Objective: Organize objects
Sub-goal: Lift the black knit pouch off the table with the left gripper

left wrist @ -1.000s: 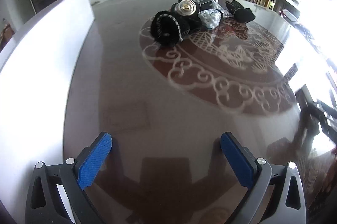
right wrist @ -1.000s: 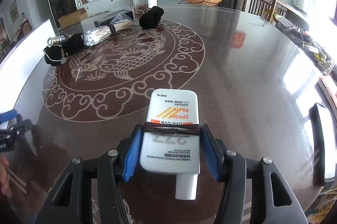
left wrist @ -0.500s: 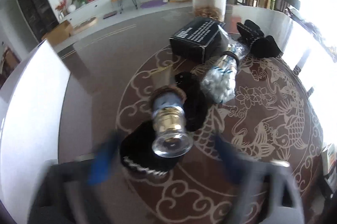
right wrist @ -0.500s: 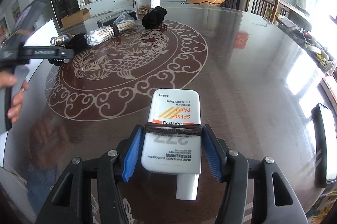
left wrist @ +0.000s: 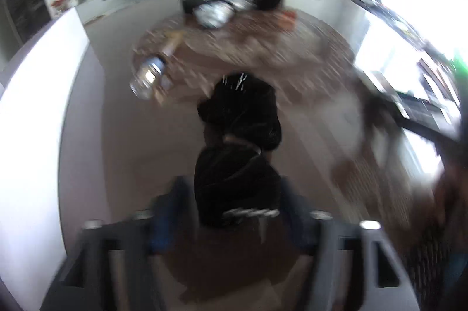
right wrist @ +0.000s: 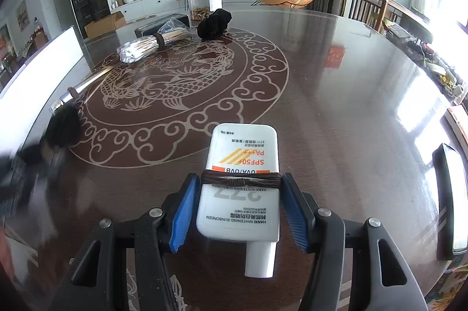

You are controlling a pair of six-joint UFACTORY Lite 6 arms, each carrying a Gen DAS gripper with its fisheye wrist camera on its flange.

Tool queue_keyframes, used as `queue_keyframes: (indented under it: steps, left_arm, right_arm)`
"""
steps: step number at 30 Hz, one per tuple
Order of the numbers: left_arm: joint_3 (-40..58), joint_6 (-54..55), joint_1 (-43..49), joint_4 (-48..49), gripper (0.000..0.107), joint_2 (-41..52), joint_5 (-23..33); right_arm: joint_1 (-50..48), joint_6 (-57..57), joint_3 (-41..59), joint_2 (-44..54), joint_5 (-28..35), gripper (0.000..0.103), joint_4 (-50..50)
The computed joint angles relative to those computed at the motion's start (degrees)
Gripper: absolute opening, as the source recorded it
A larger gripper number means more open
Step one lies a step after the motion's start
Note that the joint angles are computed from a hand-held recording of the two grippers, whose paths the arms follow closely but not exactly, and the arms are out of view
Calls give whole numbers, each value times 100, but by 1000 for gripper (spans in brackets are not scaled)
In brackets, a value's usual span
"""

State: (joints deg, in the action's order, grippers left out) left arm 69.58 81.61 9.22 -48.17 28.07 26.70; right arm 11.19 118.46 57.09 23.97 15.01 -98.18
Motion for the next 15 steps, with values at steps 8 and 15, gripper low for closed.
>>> queue_keyframes:
  steps: [8, 15]
  left_arm:
    - [224, -257, 183, 280, 87, -162, 374]
    - [733, 79, -489, 283, 87, 403, 214]
  right_arm:
    - [9, 12, -8, -11, 4, 58, -18]
    - [19, 107, -14, -18, -21, 58, -106]
